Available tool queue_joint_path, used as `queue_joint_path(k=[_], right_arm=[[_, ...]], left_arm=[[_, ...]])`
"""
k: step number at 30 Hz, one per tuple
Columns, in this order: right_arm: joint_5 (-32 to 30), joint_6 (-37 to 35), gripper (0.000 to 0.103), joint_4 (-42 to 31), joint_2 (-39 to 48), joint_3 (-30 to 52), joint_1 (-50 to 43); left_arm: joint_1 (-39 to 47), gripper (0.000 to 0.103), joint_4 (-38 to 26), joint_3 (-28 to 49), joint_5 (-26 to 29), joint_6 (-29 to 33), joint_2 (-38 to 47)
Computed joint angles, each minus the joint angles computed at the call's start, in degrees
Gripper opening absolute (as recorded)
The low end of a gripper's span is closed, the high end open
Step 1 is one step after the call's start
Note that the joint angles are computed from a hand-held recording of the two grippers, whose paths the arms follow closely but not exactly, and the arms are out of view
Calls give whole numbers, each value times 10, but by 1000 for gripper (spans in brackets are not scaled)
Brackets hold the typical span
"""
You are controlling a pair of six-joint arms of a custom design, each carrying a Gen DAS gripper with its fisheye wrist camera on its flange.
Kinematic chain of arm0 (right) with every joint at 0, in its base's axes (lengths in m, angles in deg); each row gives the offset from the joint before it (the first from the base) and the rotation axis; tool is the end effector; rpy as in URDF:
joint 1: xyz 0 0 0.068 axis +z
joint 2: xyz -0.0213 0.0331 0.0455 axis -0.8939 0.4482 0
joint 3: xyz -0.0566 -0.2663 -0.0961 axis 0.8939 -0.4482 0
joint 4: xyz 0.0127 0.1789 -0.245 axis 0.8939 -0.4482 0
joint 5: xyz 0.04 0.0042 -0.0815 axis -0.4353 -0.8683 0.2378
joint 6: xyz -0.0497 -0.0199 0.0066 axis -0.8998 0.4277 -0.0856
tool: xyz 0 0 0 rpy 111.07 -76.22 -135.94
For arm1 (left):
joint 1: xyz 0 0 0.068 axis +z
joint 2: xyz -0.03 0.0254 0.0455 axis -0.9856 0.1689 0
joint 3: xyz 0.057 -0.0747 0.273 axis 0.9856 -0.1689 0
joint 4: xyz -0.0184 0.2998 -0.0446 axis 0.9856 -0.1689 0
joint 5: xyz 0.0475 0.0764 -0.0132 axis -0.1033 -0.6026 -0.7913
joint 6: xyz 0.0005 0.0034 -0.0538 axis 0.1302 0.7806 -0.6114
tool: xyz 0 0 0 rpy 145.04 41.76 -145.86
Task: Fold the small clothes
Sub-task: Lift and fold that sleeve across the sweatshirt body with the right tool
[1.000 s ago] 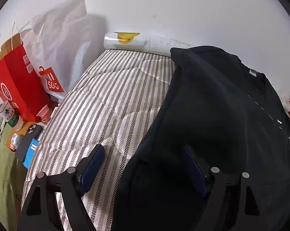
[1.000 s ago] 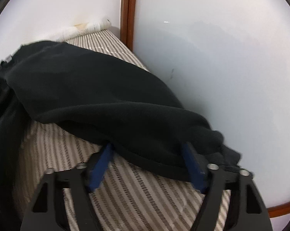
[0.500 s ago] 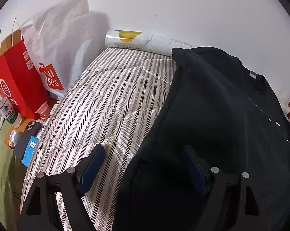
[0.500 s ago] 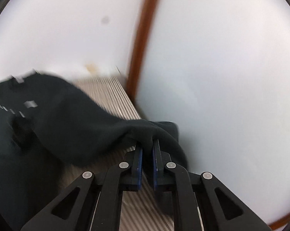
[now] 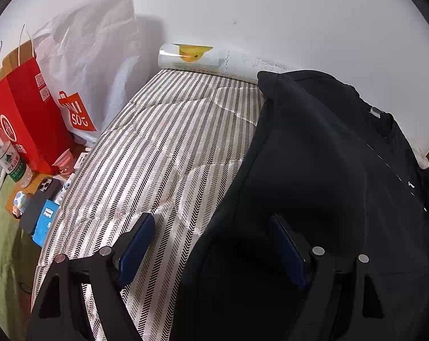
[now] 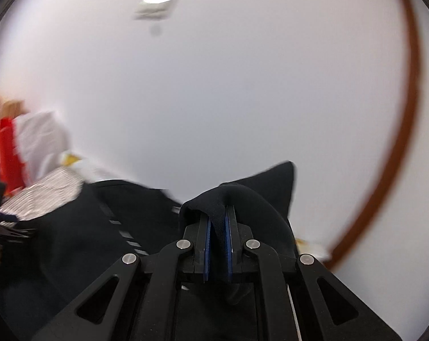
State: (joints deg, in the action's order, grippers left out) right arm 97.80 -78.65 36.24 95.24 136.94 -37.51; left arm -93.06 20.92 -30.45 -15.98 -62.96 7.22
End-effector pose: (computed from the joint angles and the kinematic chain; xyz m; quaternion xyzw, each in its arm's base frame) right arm 0.3030 0.1382 0.2644 -0.2406 0.8089 -0.0461 0.5344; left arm 0.2537 -0.0475 0.0904 -0.1870 0.9250 0.0133 0.3305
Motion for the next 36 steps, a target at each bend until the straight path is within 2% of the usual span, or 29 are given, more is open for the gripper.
queue_joint_path(k=[5, 7, 8, 10, 12, 15, 17, 22, 27, 29, 31, 33, 36], right_arm=[[34, -1, 9, 17, 156, 45, 95], [23, 18, 16, -5, 215, 64, 101], [13, 22, 22, -1, 227, 60, 95], [-6, 46, 68, 3, 226, 36, 85], [-17, 64, 77, 7, 207, 7, 73], [-69, 72, 79, -7, 176, -32, 41], [-71, 85, 79, 0, 154, -60, 29], [-105, 94, 79, -22, 1, -167, -53], [-144, 89, 78, -62, -94, -224, -157], [-165, 80, 70, -72, -107, -235, -195], [-182, 70, 51, -85, -102, -237, -221], [-203, 57, 45, -97, -88, -233, -234], [-224, 50, 43, -84, -83, -242, -239]], left_arm=[[3, 81, 2, -2, 4, 3, -2], [5, 81, 3, -3, 6, 4, -2], [5, 81, 2, -2, 5, 4, -2], [5, 81, 2, -3, 3, 6, -2], [3, 81, 1, -3, 1, 6, -2], [1, 81, 1, -2, 0, 4, -2], [0, 81, 1, -1, -1, 3, -1], [-18, 81, 0, -1, -13, 5, -6], [-84, 81, 2, -14, -33, 26, -66], [-118, 81, -11, -5, -37, 25, -84], [-162, 81, -31, 23, -36, 17, -82], [-208, 81, -59, 65, -55, 17, -58], [-278, 81, -92, 138, -98, 30, -2]])
